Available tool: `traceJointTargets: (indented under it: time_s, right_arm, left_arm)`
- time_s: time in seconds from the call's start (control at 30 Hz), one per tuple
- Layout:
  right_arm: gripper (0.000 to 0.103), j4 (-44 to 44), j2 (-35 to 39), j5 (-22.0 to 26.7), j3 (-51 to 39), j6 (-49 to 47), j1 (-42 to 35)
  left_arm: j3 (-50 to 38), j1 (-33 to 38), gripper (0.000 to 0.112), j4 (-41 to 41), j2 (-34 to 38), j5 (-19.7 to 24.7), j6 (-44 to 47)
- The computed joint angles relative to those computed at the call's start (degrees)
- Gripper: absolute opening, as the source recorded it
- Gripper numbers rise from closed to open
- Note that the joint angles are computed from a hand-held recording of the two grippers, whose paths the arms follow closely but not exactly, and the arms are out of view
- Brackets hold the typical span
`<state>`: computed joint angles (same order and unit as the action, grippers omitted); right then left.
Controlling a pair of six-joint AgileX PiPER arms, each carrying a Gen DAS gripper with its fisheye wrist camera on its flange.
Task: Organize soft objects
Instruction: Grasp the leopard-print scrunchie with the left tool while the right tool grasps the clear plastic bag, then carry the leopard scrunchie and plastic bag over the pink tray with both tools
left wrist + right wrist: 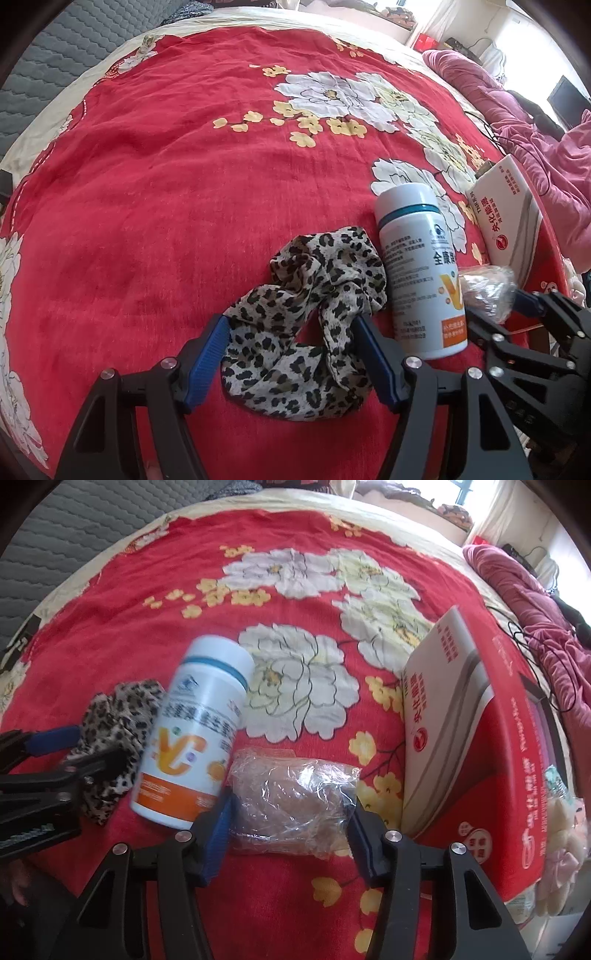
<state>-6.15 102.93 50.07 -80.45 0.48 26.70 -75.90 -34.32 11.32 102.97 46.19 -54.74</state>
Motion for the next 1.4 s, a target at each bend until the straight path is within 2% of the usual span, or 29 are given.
traceJointTargets:
  time_s: [0.07, 0.13, 0.27, 0.4, 0.63, 0.93, 1.13, 1.4]
  right_arm:
    - [0.058, 0.49, -0.72, 0.04, -0.27, -0.51, -0.21]
    - [0.058, 1.42, -1.58, 0.33, -0.91, -1.21, -0.65]
    - [0.058, 2.56, -2.40, 0.98, -2.34, -2.19, -1.34]
    - [0.058, 4.19, -3.05, 1.77, -3.68, -3.34, -2.15]
    - [0.058, 5.26, -4.59, 2.29, -3.77, -4.41, -2.59]
    - [0.058, 6.83, -7.59, 2.72, -3.22, -5.50, -3.51]
    - [0.058, 8.40, -10.68, 3.83, -4.21, -7.18, -6.11]
    - [0.058, 12.26, -15.30, 5.58, -5.08, -11.65, -13.43]
  left_arm:
    - [0.10, 0.16, 0.068, -0.19, 0.14, -0.17, 0.02]
    - [-0.33, -0.02, 0.059, 0.50, 0.40, 0.06, -0.01]
    - [-0.64, 0.46, 0.025, -1.62, 0.03, -0.58, 2.15]
    - [-0.88, 0.68, 0.012, -3.46, -0.41, -1.15, 3.50]
    - [-1.19, -0.09, 0.009, -2.46, -2.57, -0.84, 2.00]
    - [-8.58, -2.66, 0.009, 1.47, -4.04, 5.74, 0.79]
    - [-18.64, -5.60, 0.009, 5.07, -2.20, 12.10, 0.64]
    - [-38.98, -10.34, 0.009, 7.73, 6.42, 22.57, 3.47]
